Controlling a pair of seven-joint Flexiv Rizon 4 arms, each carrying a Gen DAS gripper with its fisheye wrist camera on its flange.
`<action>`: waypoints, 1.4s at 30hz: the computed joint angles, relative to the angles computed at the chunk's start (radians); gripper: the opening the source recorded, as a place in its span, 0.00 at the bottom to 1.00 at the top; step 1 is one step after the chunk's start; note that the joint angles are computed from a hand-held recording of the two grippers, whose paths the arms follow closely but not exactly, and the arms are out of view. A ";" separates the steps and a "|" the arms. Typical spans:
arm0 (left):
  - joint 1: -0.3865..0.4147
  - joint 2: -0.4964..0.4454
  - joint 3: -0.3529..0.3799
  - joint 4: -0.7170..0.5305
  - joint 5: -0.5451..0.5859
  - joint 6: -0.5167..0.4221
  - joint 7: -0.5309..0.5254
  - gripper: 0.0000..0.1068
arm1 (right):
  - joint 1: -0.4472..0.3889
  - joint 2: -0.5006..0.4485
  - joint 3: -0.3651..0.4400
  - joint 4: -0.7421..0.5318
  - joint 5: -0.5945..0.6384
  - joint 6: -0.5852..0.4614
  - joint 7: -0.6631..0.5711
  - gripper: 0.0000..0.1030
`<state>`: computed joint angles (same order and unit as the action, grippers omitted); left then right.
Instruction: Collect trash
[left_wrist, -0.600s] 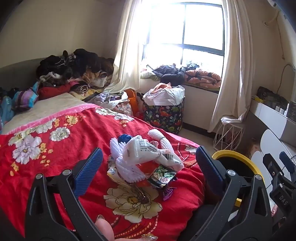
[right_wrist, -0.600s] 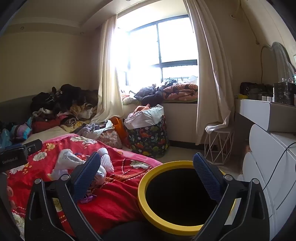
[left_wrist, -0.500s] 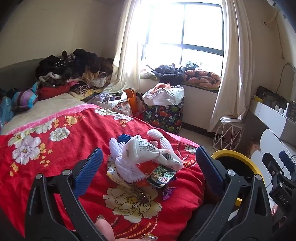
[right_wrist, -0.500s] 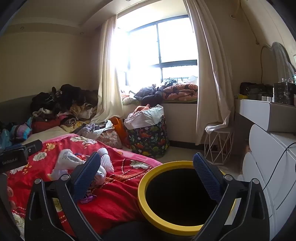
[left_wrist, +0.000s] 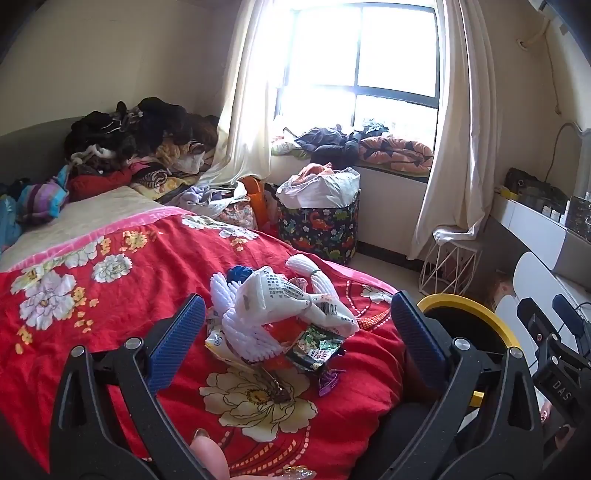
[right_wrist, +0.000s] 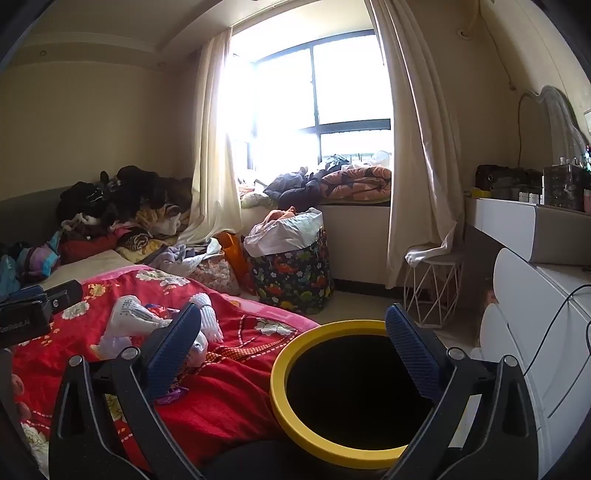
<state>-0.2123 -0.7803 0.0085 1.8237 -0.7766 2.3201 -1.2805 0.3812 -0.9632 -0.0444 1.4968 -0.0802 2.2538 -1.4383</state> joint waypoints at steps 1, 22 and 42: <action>0.001 0.000 -0.001 0.000 0.001 -0.001 -0.001 0.86 | -0.001 0.001 0.000 0.001 -0.001 -0.001 0.000 0.94; 0.005 0.003 0.002 0.006 0.016 -0.005 -0.013 0.86 | 0.006 -0.004 -0.003 -0.005 0.007 -0.002 -0.010 0.94; 0.008 0.005 0.004 0.011 0.030 -0.004 -0.026 0.86 | 0.003 -0.002 -0.002 -0.003 0.007 -0.001 -0.010 0.94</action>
